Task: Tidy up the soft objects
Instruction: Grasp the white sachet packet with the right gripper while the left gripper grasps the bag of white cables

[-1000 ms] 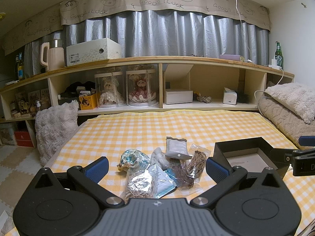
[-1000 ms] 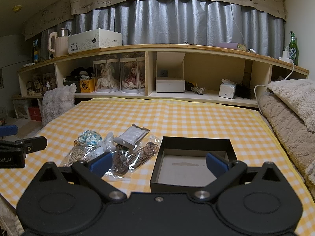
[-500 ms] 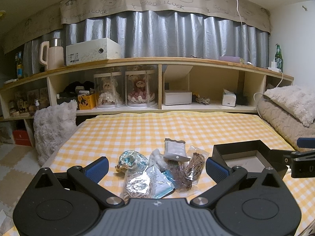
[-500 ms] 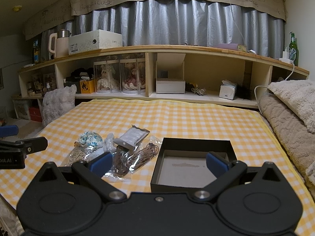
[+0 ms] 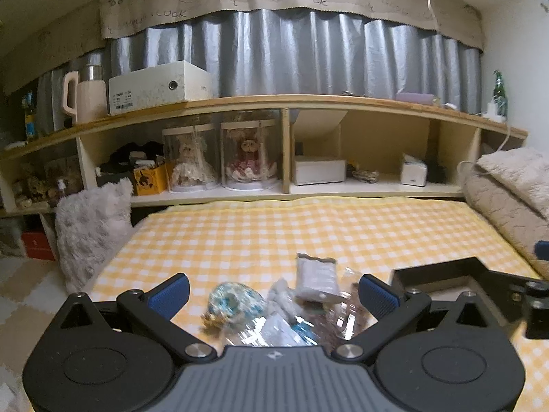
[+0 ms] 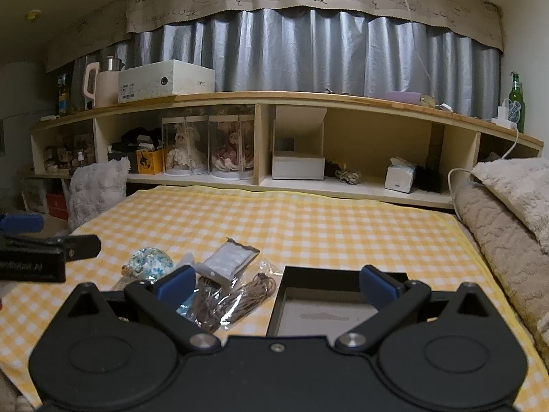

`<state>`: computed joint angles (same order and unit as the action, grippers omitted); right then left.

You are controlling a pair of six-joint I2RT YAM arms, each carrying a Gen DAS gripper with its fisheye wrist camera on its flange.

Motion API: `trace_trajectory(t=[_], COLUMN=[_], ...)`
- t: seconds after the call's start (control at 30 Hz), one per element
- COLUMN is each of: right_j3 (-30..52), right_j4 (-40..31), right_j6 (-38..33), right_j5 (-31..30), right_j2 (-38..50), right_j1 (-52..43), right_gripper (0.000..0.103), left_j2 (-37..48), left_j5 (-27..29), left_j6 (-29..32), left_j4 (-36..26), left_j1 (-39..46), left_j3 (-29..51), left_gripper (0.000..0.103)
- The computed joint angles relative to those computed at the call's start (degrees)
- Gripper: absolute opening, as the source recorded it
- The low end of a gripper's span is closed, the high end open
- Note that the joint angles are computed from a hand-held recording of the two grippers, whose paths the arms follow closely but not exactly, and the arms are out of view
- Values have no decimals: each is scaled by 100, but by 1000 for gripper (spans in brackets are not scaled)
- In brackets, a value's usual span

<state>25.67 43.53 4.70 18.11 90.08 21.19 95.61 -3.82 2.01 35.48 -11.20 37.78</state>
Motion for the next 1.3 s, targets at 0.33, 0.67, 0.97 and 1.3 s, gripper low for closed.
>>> trace_trajectory(t=[0.33, 0.67, 0.97, 1.3], right_j3=[1292, 3310, 5582, 8628], right_j4=[-604, -1694, -3086, -4953], right_j6=[254, 690, 1415, 2019], right_j5=[-647, -1121, -1696, -2043], right_j2=[848, 2200, 3796, 5633], right_j1=[-446, -624, -753, -664], right_gripper=[103, 103, 103, 99], left_j2=[1377, 2260, 2832, 3291], left_j5=[37, 434, 733, 993], left_j6=[65, -220, -133, -576], left_j4=[-426, -1532, -2015, -3056], left_j1=[278, 595, 646, 865], left_j3=[1490, 2484, 2988, 3729], left_gripper=[103, 103, 103, 97])
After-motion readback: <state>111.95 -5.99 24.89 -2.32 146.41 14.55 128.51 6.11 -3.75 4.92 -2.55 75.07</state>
